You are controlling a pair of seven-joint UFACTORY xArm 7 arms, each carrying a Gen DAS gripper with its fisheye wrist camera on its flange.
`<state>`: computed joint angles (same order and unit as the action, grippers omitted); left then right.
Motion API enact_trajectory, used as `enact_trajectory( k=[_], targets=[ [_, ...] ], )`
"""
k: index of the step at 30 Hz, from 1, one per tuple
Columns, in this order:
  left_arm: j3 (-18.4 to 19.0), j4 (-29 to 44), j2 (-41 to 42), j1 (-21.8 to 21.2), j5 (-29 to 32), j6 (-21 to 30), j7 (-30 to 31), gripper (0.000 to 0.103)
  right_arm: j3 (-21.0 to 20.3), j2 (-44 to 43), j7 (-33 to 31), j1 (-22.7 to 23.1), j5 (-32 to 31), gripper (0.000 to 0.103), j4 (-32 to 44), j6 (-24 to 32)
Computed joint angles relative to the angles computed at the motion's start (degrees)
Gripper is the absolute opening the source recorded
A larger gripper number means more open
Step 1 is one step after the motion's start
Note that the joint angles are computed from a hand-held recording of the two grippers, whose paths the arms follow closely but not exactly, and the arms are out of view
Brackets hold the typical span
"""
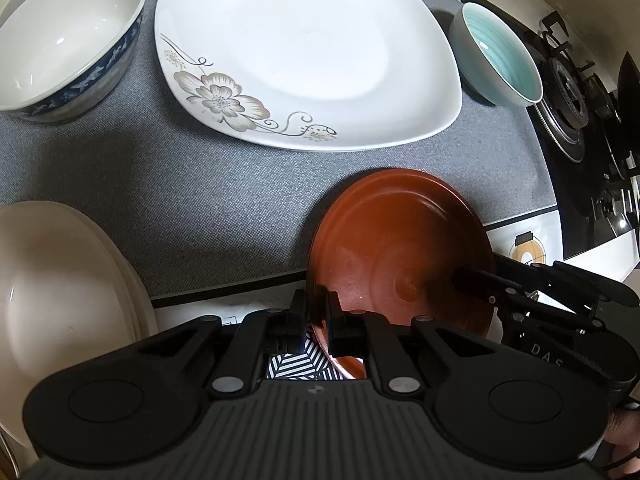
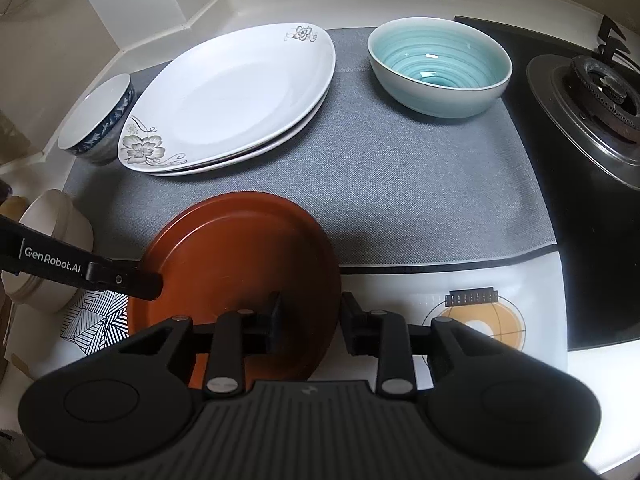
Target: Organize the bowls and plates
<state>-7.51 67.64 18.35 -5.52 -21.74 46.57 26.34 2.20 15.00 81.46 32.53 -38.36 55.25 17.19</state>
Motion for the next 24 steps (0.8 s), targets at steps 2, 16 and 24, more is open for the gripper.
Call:
enact_trajectory(
  k=[2, 16, 24],
  targets=[
    [0.0, -0.4, -0.3, -0.2, 0.4, -0.4, 0.4, 0.009, -0.2, -0.5, 0.5, 0.1, -0.3, 0.016, -0.5, 0.5],
    [0.1, -1.2, -2.0, -0.1, 0.2, -0.6, 0.2, 0.009, 1.5, -1.3, -3.0, -1.8, 5.9, 0.009, -1.4, 0.0],
    [0.5, -2.1, -6.2, 0.6, -3.4, 0.1, 3.6, 0.009, 2.8, -5.2, -4.2, -2.7, 7.9, 0.009, -2.6, 0.5]
  ],
)
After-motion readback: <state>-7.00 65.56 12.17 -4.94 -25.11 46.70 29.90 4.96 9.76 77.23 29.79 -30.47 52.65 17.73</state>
